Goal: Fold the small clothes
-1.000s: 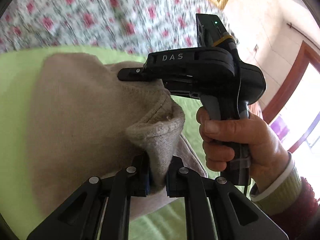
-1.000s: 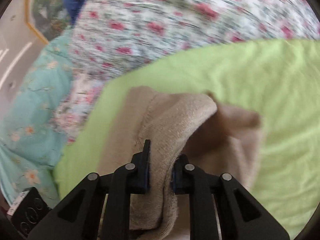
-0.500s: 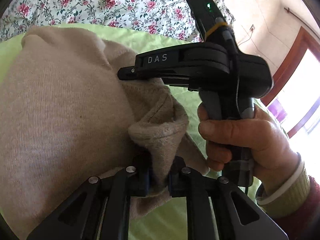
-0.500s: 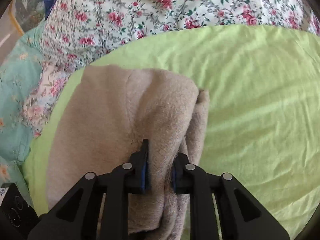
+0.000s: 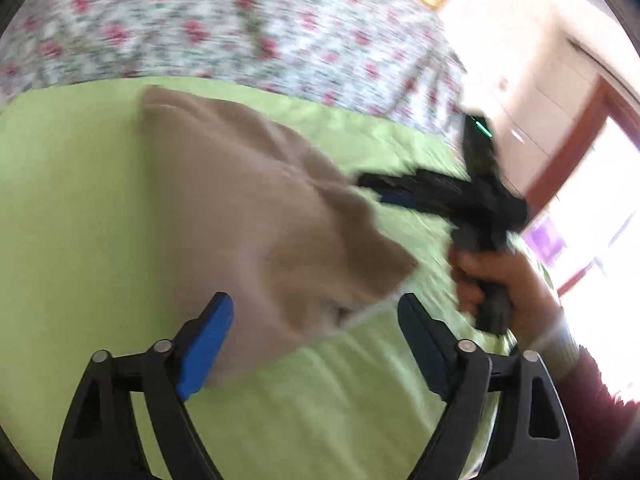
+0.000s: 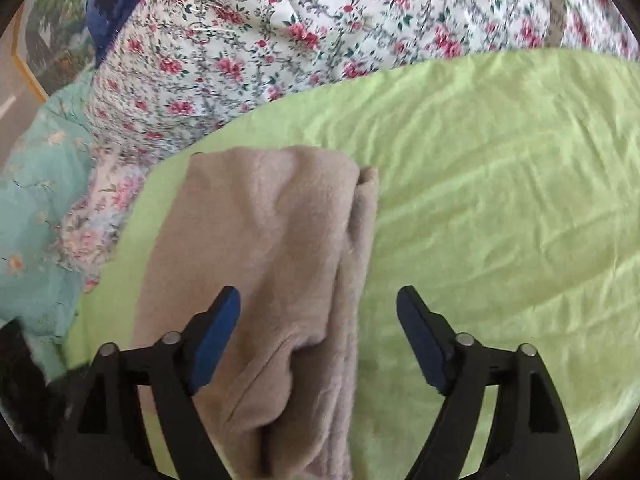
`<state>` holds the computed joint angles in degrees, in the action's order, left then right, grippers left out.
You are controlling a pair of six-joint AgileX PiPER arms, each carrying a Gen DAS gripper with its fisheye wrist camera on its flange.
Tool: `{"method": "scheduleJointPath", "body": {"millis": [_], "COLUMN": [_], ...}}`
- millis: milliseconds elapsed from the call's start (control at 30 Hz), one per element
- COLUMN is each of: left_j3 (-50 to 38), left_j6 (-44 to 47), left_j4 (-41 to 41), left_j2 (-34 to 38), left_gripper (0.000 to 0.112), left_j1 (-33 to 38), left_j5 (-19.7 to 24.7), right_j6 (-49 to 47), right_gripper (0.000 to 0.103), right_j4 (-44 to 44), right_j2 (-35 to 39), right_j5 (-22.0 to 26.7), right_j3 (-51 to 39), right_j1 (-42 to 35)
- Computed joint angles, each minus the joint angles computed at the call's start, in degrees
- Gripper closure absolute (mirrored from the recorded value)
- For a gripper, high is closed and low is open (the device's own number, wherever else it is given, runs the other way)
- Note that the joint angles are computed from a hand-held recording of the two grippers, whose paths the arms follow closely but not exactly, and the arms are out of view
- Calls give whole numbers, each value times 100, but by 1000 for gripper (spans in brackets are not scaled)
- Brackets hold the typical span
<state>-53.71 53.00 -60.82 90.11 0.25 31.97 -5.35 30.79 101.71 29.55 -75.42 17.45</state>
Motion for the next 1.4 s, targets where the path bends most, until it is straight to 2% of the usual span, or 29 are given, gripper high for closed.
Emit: {"method": "scheduleJointPath", "body": {"millis": [100, 200, 233, 333, 367, 400, 433, 467, 500, 533, 600, 667, 800, 1000, 1133, 1300, 1400], "left_j3": [-714, -1828, -2389, -3463, -3661, -3799, -3959, -3947, -3961, -3814, -3486, -3041, -1959, -1034, -699, -374, -155], "left_j6": [-837, -1403, -1706, -1828, -1879, -1889, -1857, -1792, -1686, -1551, -1202, -939, -335, 151, 485, 1060, 1384], "left_j4": [586, 729, 830, 499, 516, 523, 512, 473, 401, 347, 215, 209, 212, 666, 821, 715, 573], "left_j2": [675, 1710, 2206, 3180, 3348, 3471, 3621, 3648, 3683, 3602, 3367, 2953, 1881, 655, 307, 278, 310], "left_gripper": [23, 23, 23, 22, 22, 22, 24, 34, 44, 46, 59, 65, 67, 67, 67, 67, 67], "left_j1": [345, 703, 800, 986, 973, 932, 895, 851, 838, 805, 759, 798, 1183, 2220, 2961, 3814, 4055], "left_j5": [8, 669, 1052, 1968, 2064, 2108, 2140, 2063, 2048, 1901, 1639, 1496, 1402, 1858, 2097, 2406, 2447], "right_j6": [-567, -749, -830, -1161, -1108, -1168, -1272, -1409, -1437, -1448, -1511, -1539, -1681, -2110, -2258, -1248, -845], "right_gripper": [21, 21, 21, 21, 22, 30, 49, 56, 60, 66, 69, 71, 72, 72, 72, 72, 72], "right_j4": [786, 1126, 1272, 1879, 1850, 1883, 1976, 2193, 2295, 2282, 2392, 2462, 2707, 3437, 3850, 2911, 2489], "right_j2": [229, 563, 687, 1150, 1237, 1286, 1320, 1385, 1349, 1311, 1094, 775, 439, 710, 1133, 1490, 1557], "right_j5": [172, 279, 339, 635, 670, 617, 658, 768, 661, 611, 395, 95, -238, -636, -690, -701, -715], "right_j3": [-100, -303, -396, -682, -753, -763, -775, -793, -704, -665, -461, -234, -39, -193, -541, -1072, -1190], "right_j1": [-102, -167, -201, -341, -342, -303, -304, -319, -276, -257, -139, 115, 642, 1614, 2014, 2343, 2420]}}
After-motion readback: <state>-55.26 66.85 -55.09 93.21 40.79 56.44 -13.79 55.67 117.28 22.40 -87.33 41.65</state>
